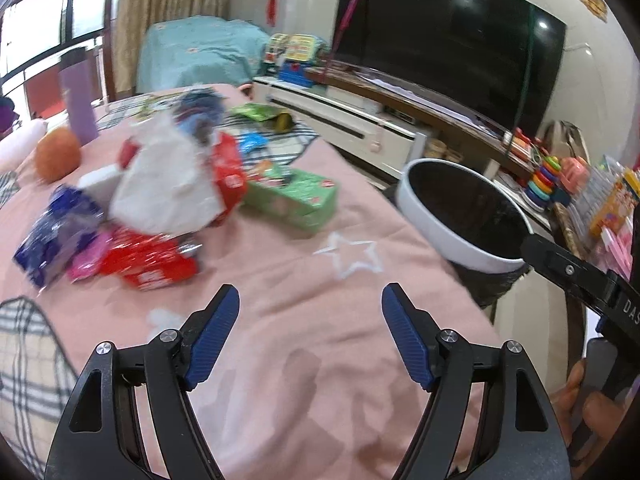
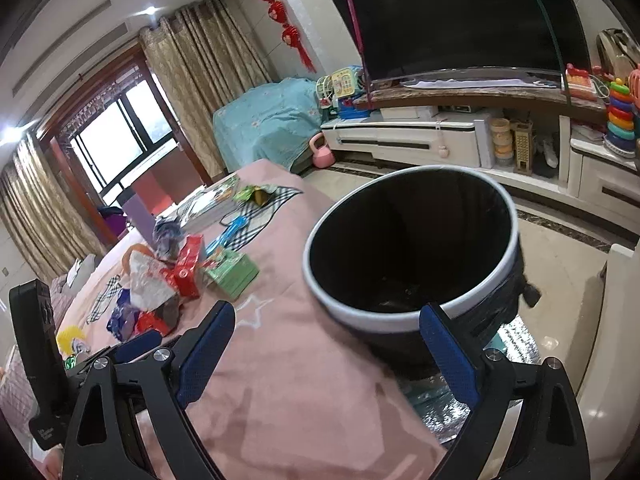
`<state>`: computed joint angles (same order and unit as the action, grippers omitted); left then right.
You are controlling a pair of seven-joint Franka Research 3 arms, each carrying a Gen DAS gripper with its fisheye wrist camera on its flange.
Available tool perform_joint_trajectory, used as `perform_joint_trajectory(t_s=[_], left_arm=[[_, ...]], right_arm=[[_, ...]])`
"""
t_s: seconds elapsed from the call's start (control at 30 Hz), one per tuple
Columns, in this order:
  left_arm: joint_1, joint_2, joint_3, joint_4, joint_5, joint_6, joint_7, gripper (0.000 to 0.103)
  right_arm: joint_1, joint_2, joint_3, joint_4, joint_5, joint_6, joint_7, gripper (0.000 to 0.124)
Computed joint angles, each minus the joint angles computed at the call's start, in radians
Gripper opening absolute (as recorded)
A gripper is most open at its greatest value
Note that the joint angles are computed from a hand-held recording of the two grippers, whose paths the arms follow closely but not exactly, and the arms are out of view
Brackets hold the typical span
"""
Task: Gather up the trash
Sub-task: 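Move both open tools back over the table toward the blue bag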
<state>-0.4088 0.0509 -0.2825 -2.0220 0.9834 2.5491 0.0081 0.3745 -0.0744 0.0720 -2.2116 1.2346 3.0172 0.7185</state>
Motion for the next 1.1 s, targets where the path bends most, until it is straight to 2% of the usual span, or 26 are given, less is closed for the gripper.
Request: perform_joint_trajectory(t_s=[0.13, 0.47, 1.1], left_arm=[[0.014, -0.053, 0.001, -0.069, -0.012, -0.004, -0.035, 0.076], [0.071, -0.156, -0.022, -0.196, -0.032, 0.005, -0.114, 0.076], [0.173, -0.348, -0.036, -0.395, -0.087, 0.010, -0.096, 0.076]], right_arm=[[0.018, -0.005, 0.008, -0.008, 0.043, -0.002, -0.041, 0.095], [0.050, 0.007, 0.033, -0.006, 0.015, -0.015, -0.039, 0.095], [0.086, 0.078, 0.084, 0.072, -0.039, -0.067, -0.015, 0.095]])
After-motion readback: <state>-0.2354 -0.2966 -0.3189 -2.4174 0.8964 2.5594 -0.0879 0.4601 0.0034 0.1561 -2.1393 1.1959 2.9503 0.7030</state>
